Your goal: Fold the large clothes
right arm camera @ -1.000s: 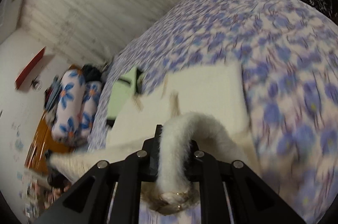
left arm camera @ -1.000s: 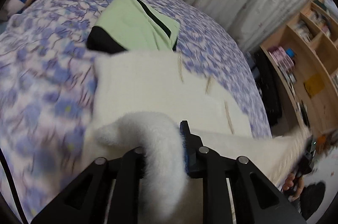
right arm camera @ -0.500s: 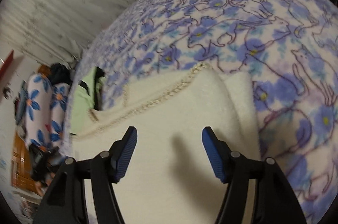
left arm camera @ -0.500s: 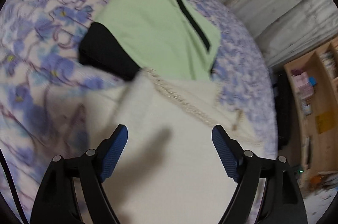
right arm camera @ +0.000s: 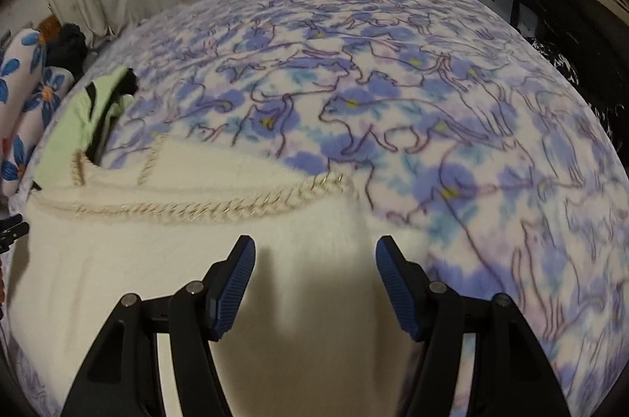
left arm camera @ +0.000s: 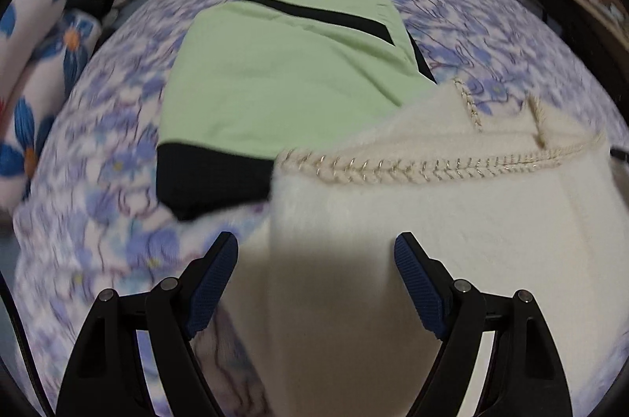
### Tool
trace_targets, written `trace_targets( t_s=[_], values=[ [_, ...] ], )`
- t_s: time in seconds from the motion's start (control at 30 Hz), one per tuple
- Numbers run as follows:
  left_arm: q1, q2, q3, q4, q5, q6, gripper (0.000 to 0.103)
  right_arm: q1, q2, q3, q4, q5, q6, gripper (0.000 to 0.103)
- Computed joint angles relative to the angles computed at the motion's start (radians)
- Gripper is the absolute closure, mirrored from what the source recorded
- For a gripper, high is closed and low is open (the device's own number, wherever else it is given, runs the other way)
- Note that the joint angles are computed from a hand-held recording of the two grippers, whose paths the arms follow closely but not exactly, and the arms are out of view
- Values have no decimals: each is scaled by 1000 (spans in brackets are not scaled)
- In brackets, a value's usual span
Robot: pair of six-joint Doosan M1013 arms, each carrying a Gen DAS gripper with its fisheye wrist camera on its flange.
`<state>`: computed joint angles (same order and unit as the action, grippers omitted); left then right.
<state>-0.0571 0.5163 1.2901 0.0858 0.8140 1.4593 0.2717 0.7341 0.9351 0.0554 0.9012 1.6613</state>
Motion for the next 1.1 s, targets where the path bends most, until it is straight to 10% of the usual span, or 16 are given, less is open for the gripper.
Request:
trace_targets(
  t_s=[0.1, 0.2, 0.27, 0.33, 0.63, 1.1],
  values=[
    [5, 27, -34, -37, 22, 29, 23, -6, 40, -59, 40, 50, -10, 39],
    [15, 43, -48, -119, 25, 84, 52, -2, 44, -53, 61, 34, -48, 40],
    [0, 38, -35, -61, -5, 58, 70, 8, 29, -22, 17, -5, -41, 53],
    [-18, 31, -19, 29, -25, 6, 94, 13, 8, 13, -8, -45, -16, 93],
    [-11, -24, 1, 51, -109, -173, 97, 2, -100, 148, -18, -300, 162, 95],
    [-24, 85, -59, 232, -84, -463, 97, 4, 92, -92, -114, -64, 353, 94]
  ],
)
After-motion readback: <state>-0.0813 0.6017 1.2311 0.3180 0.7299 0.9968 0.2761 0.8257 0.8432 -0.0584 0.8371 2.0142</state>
